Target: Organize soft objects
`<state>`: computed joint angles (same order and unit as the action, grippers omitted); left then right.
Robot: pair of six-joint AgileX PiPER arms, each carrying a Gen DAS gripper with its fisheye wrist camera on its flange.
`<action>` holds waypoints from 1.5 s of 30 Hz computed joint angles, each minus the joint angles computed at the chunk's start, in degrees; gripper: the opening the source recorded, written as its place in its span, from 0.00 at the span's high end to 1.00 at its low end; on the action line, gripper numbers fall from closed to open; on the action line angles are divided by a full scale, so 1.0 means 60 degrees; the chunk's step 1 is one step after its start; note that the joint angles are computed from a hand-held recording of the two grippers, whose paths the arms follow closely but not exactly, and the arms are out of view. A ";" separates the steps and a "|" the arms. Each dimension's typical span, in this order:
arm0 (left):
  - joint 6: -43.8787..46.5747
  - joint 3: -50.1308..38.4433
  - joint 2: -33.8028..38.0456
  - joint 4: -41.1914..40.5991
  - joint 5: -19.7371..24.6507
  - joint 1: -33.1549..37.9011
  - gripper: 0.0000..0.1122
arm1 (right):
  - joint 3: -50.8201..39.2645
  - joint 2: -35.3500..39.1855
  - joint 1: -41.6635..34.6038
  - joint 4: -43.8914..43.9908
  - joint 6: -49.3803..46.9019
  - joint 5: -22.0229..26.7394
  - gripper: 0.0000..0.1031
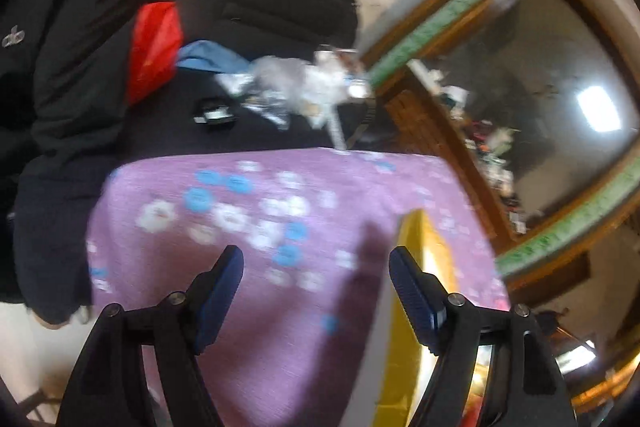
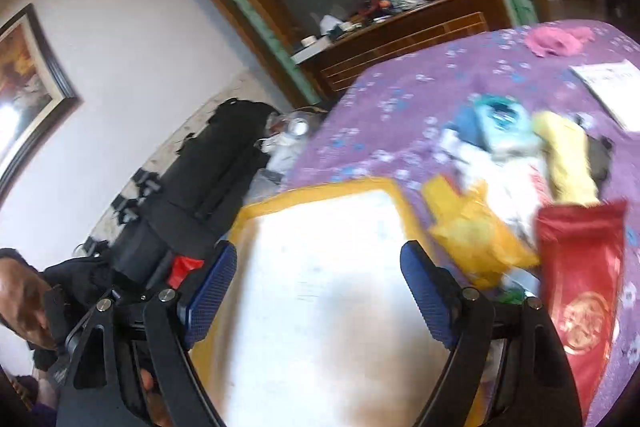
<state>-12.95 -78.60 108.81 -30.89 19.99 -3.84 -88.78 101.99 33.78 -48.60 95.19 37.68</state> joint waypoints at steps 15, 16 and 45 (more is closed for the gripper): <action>-0.5727 -0.0937 -0.0876 1.0253 0.1850 -0.1647 0.30 | 0.4095 -0.1906 -0.0223 -0.2737 0.1394 0.1489 0.19; -0.5427 -0.0688 -0.1194 0.9868 0.1633 -0.1498 0.30 | 0.3920 -0.1764 -0.0283 -0.2439 0.1125 0.1851 0.19; 0.2421 -0.0308 -0.1666 0.1729 0.2741 -0.3665 0.30 | 0.7919 -0.5364 -0.3027 0.3334 -0.4439 -0.2981 0.19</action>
<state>1.58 -80.44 98.81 -20.51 36.43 -25.83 -41.27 69.80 15.62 -28.60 68.56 19.80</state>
